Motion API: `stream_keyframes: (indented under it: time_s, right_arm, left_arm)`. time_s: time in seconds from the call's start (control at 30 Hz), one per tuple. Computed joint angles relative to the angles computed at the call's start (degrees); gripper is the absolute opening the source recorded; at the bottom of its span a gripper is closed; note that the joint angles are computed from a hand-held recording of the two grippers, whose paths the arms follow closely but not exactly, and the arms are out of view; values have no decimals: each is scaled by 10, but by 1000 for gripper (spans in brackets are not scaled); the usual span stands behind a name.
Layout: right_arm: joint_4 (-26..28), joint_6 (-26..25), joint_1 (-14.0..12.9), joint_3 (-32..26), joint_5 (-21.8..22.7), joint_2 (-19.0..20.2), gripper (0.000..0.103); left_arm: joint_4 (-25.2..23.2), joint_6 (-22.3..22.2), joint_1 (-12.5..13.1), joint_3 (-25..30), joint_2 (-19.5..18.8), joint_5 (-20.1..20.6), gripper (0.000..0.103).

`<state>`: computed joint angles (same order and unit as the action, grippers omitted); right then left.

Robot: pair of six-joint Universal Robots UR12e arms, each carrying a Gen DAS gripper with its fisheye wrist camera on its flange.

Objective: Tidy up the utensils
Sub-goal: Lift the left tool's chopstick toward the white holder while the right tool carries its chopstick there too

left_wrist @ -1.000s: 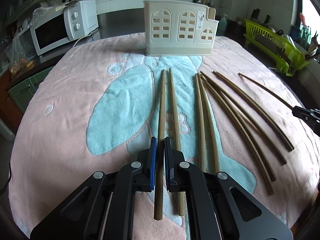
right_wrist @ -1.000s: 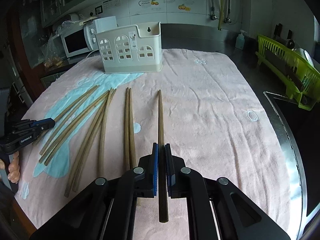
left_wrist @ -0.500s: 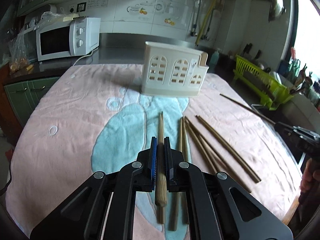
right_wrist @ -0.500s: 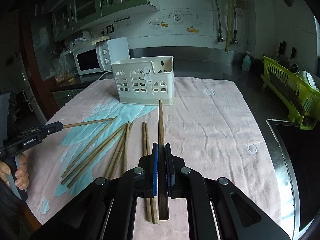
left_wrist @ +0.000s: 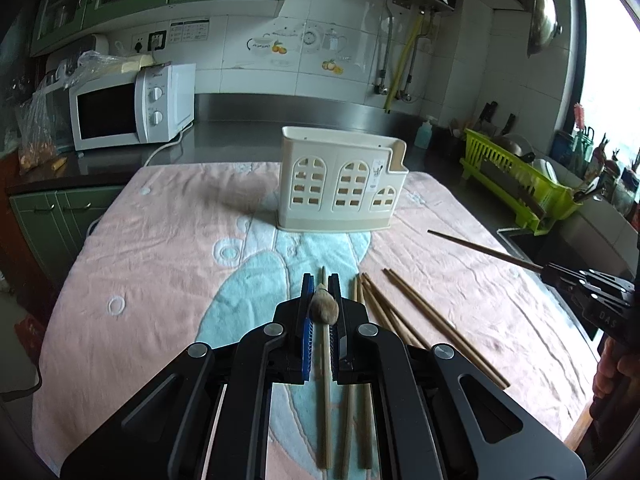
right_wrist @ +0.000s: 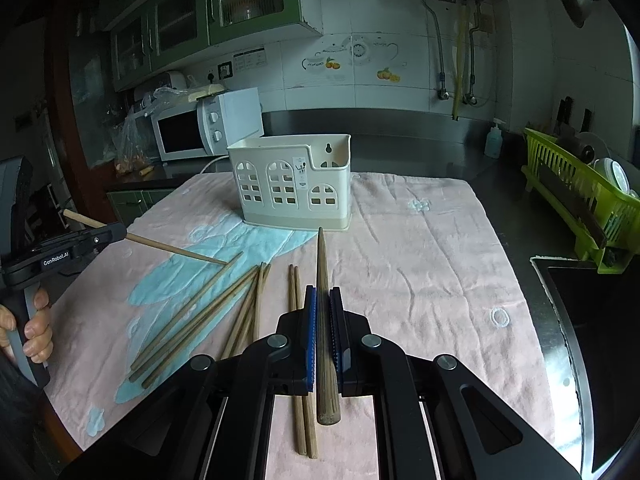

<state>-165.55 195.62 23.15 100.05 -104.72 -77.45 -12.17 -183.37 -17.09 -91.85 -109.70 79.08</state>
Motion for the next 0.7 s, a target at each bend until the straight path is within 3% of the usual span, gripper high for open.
stream_keyframes:
  time_s: [0.3,0.7]
  right_arm:
    - [-9,-26,-7,-18,21,1,7]
    - [16,-96,-32,-106,54,25,7]
  left_arm:
    - [-7,8,-2,37,-10,-4,5]
    - [-14,25,-12,156,-50,7,5]
